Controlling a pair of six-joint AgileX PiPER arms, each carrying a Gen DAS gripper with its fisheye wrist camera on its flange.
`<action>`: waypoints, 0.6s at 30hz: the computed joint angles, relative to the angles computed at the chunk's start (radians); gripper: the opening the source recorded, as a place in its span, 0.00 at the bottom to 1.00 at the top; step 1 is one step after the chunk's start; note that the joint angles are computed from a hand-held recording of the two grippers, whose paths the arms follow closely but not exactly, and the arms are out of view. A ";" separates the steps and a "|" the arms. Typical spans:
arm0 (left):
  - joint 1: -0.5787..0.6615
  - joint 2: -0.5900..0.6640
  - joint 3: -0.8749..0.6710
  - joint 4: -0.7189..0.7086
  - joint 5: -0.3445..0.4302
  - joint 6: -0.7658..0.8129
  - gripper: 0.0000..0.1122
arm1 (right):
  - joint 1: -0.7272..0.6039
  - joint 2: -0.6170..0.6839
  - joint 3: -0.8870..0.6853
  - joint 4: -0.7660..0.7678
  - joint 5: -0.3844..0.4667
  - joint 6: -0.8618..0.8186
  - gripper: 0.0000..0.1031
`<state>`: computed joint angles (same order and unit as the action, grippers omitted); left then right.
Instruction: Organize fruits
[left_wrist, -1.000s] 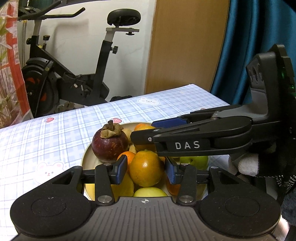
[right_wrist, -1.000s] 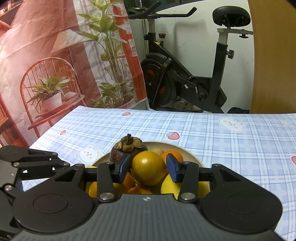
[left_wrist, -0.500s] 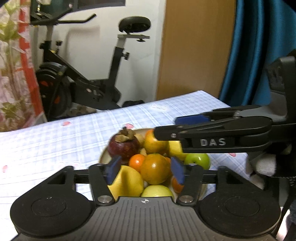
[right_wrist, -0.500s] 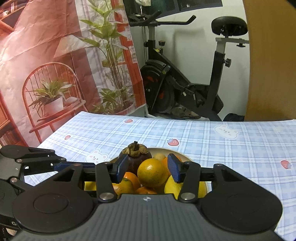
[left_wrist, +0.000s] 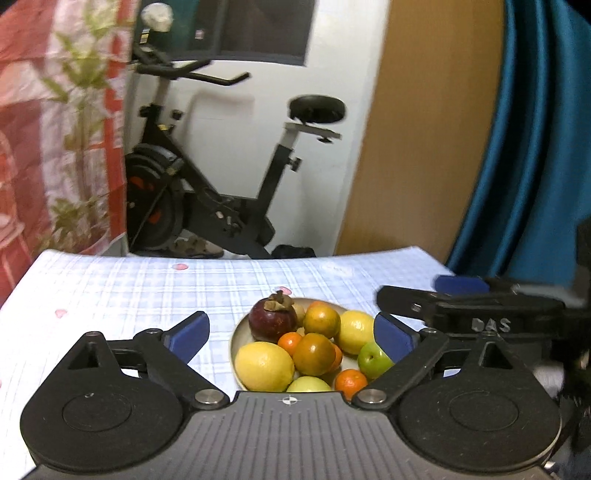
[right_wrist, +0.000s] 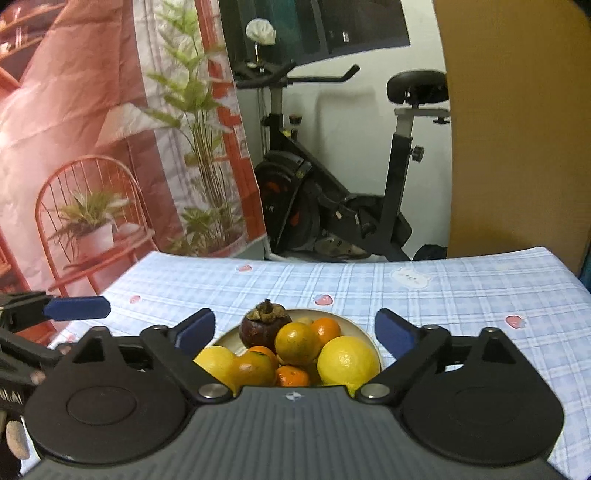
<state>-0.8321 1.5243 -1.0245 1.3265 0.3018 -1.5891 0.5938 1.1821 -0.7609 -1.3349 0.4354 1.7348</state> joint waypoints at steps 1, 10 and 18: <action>-0.018 -0.020 0.014 0.019 0.035 -0.037 0.86 | 0.031 -0.015 0.004 -0.002 0.039 0.008 0.99; -0.204 -0.170 0.046 0.037 0.346 -0.034 0.87 | 0.245 -0.149 0.001 0.096 0.260 0.009 1.00; -0.450 -0.174 -0.082 0.055 0.771 0.058 0.89 | 0.544 -0.190 -0.115 0.151 0.623 -0.067 1.00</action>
<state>-1.2825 1.3502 -1.1062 1.3820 1.0726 -1.5316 1.1382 0.9916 -0.8760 -1.1837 1.0581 1.6682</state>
